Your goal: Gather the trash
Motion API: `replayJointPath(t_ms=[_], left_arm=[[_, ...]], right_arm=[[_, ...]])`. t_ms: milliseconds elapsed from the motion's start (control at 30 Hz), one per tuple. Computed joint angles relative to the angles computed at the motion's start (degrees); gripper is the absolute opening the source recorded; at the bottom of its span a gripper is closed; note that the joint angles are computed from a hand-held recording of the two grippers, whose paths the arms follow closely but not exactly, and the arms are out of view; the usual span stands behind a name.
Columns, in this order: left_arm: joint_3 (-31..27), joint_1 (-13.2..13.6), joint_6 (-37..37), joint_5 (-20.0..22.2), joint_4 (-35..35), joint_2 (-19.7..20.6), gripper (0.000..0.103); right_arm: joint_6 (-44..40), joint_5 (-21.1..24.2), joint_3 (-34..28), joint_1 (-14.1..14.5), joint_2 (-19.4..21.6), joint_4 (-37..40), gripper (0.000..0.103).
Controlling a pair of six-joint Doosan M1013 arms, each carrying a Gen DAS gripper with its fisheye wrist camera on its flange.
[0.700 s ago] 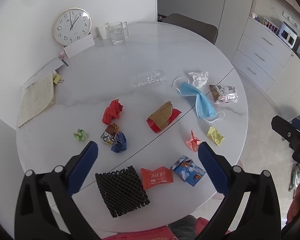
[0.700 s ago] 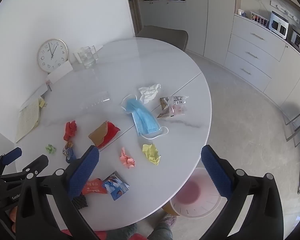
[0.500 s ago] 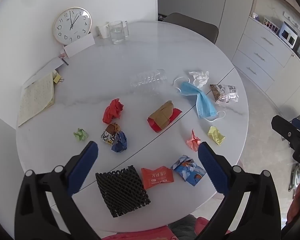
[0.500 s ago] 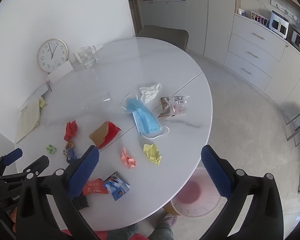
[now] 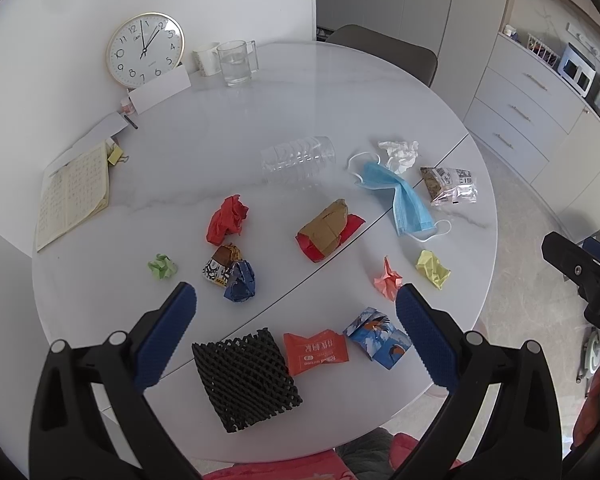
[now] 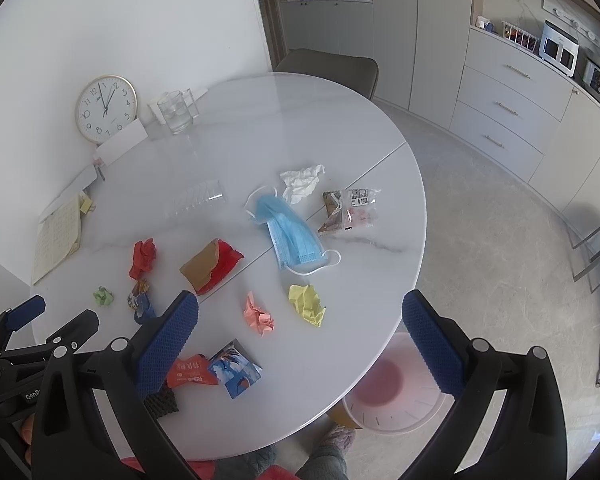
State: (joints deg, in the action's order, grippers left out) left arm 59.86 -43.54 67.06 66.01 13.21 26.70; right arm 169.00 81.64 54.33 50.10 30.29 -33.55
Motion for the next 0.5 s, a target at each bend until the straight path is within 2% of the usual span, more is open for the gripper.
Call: replayJointPath(t_ms=[500], left_arm=[[1.96, 0.08, -0.36, -1.12, 0.07, -0.92, 0.096]], right_arm=[[0.29, 0.0, -0.1, 0.33, 0.25, -0.07, 0.101]])
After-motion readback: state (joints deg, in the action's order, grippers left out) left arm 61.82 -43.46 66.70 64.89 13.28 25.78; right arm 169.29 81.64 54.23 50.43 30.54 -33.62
